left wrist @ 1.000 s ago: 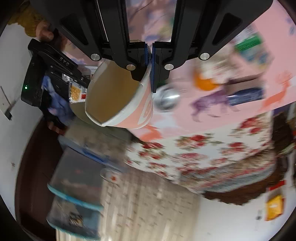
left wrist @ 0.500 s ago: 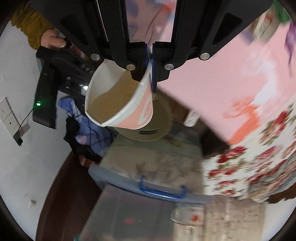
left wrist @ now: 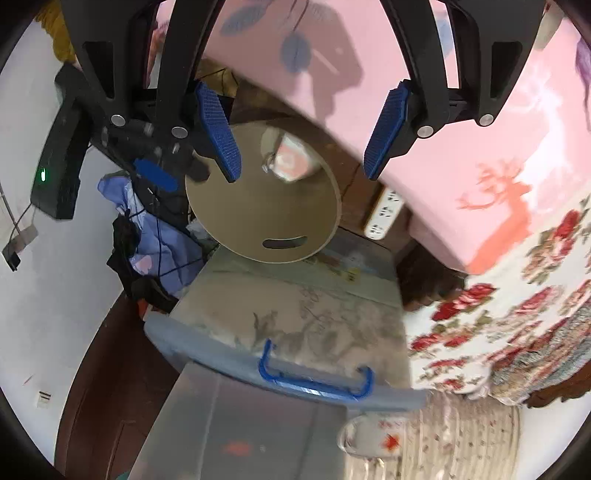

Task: Collect trash
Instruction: 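Carry both items over the beige wastebasket and open both tools, then move both tools back over the table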

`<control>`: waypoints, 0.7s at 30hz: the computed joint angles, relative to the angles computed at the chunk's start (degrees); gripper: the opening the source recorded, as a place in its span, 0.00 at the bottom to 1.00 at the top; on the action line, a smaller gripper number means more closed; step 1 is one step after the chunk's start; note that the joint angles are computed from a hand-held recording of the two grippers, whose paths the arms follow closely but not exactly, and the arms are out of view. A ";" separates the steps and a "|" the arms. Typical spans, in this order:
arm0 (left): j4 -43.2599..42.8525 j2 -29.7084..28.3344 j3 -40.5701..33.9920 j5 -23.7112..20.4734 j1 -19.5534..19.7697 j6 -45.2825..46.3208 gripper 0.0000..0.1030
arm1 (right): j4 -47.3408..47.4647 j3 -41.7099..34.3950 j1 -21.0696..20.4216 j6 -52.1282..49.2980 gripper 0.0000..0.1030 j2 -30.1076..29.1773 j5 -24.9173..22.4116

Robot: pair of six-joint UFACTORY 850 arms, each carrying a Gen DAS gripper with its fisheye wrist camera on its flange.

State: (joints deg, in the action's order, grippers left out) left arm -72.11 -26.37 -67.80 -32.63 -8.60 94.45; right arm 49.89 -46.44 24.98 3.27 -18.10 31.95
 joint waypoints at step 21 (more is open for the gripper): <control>4.07 16.80 22.63 -9.93 38.99 15.84 0.67 | -19.88 -22.13 16.95 2.96 0.64 -12.10 -11.58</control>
State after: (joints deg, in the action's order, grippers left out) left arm -68.04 -9.57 -45.18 -42.57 30.39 110.28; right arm 30.01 -68.57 41.93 6.24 -30.19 20.38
